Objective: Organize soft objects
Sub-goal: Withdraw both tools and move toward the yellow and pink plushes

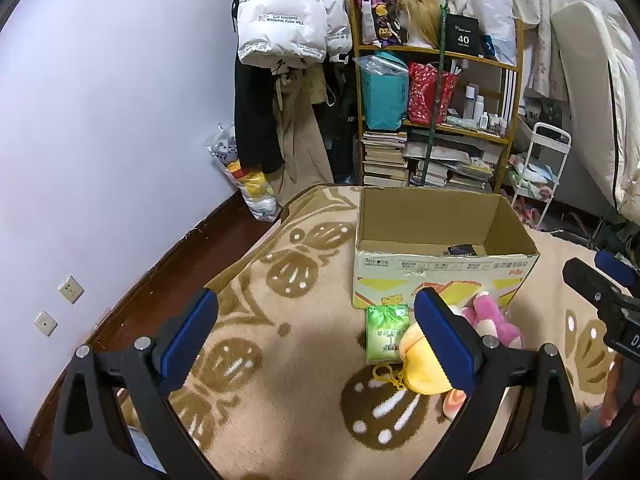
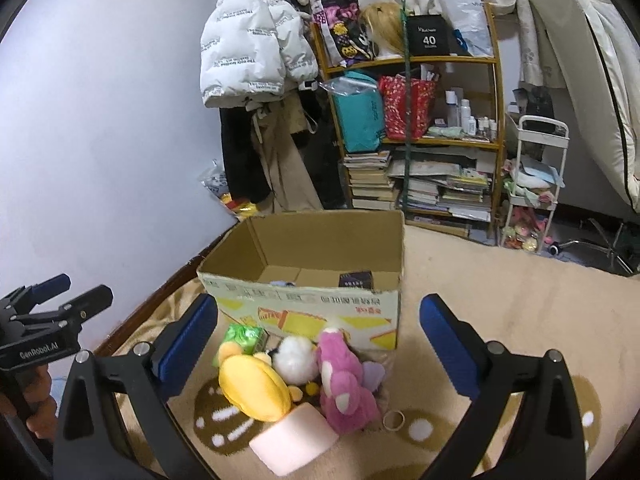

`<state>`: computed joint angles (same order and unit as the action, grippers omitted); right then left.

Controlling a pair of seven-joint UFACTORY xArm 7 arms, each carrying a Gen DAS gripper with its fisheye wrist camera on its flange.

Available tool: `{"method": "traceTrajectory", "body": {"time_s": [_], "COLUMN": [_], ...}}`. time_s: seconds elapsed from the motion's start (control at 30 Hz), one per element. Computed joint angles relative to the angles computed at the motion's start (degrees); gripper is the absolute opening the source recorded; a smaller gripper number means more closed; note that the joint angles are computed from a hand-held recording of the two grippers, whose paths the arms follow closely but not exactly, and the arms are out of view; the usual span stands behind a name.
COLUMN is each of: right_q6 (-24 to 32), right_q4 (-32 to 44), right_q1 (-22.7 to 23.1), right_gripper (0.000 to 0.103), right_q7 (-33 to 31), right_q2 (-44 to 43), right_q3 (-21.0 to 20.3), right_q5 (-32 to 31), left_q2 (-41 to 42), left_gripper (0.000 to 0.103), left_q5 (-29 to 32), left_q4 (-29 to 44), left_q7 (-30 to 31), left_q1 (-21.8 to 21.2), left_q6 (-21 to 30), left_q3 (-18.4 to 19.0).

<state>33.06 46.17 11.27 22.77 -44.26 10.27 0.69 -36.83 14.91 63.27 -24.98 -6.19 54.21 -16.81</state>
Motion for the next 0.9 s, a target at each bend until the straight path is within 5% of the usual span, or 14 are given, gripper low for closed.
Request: {"method": "traceTrajectory", "body": {"time_s": [0.9], "right_q6": [2.59], "right_q4": [0.51], "right_q1": [-1.84], "right_gripper": [0.103], "right_q7": [1.67], "right_q2": [4.75], "right_q3": [0.28], "right_q5": [-2.66], "left_q2": [6.49], "left_gripper": [0.097], "left_q5": [-1.97], "left_q4": [-1.73], "left_q7": [0.44], "left_q1": [-4.56], "left_q6": [0.54], "left_q3": [0.26]}}
